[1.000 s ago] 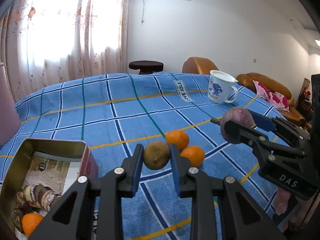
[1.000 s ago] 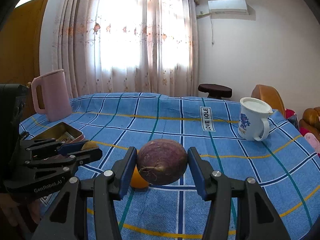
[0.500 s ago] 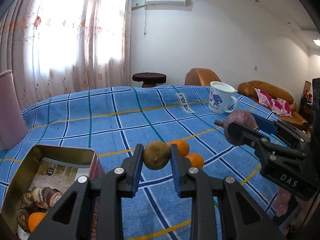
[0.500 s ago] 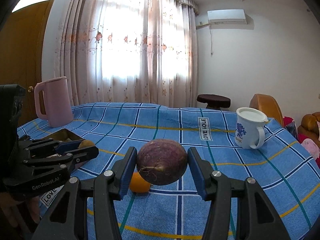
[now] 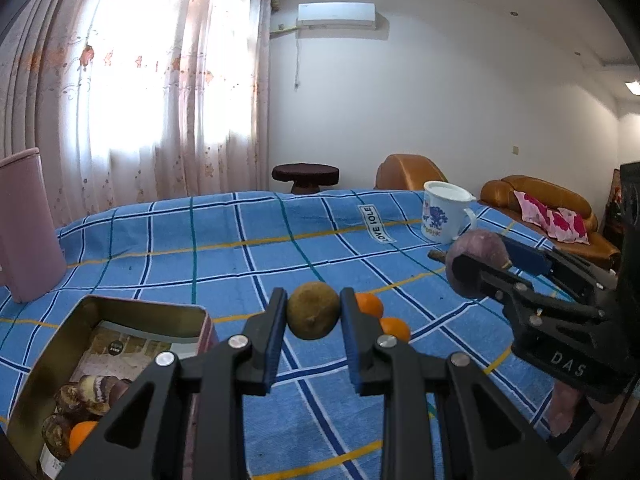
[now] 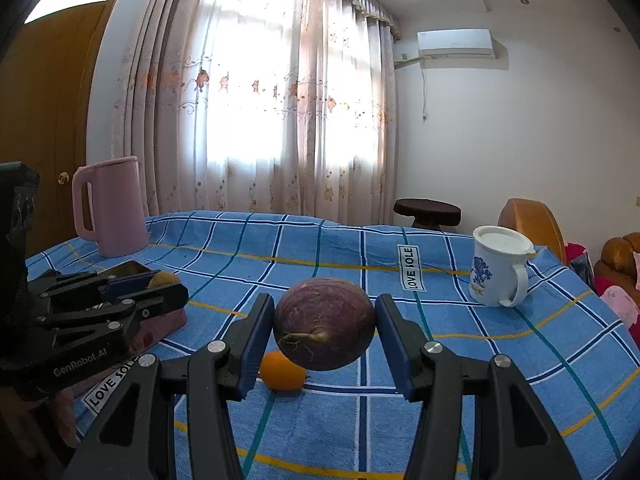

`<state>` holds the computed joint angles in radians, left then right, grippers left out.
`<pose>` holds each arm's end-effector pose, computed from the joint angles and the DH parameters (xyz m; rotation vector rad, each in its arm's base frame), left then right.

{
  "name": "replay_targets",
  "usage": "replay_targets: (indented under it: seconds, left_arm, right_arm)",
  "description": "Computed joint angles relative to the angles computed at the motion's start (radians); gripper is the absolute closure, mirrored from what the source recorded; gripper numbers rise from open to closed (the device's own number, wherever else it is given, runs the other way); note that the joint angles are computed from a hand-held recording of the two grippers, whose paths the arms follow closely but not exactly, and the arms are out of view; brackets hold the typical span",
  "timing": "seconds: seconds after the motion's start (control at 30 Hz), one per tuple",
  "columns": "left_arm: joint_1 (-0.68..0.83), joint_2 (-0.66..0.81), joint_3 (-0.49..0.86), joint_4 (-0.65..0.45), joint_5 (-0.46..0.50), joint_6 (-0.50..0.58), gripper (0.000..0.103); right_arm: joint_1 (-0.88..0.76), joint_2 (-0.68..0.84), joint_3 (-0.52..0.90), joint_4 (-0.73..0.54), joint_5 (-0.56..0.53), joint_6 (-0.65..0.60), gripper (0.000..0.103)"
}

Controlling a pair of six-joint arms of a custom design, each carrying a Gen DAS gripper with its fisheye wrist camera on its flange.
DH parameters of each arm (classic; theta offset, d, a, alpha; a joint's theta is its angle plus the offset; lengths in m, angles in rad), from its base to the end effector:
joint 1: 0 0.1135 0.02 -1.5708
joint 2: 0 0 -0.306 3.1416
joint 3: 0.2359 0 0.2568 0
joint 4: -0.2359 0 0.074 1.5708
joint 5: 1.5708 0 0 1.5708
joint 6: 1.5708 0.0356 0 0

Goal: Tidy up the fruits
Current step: 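Carry the kiwi with the left tool while the right tool carries the purple fruit over the tin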

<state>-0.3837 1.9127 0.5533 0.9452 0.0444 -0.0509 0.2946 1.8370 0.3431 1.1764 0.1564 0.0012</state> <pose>0.3091 -0.1265 0.1262 0.3597 1.9665 -0.3247 0.2726 0.0769 0.1303 -0.1694 1.8770 0.0549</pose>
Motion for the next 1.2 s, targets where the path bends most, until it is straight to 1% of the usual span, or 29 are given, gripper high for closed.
replay_targets:
  seconds: [0.3, 0.43, 0.53, 0.7, 0.9, 1.2]
  left_arm:
    - [0.029, -0.02, -0.037, 0.025, 0.026, -0.011, 0.075]
    - [0.052, -0.054, -0.062, 0.03, 0.047, -0.01, 0.075]
    - [0.078, -0.083, -0.079, 0.024, 0.066, -0.012, 0.075]
    - [0.15, -0.135, -0.101, -0.009, 0.092, -0.005, 0.075]
    - [0.273, -0.169, -0.113, -0.061, 0.148, 0.006, 0.075]
    - [0.437, -0.144, -0.102, -0.107, 0.212, 0.029, 0.075]
  right_arm:
    - [0.049, 0.007, 0.027, -0.027, 0.045, -0.007, 0.049]
    - [0.085, -0.016, 0.051, -0.069, 0.057, -0.004, 0.049]
    - [0.118, -0.04, 0.088, -0.132, 0.053, -0.006, 0.049]
    - [0.179, -0.043, 0.153, -0.21, 0.03, 0.006, 0.049]
    - [0.253, 0.004, 0.25, -0.288, -0.005, 0.022, 0.049]
    - [0.344, 0.09, 0.38, -0.391, -0.042, 0.022, 0.049]
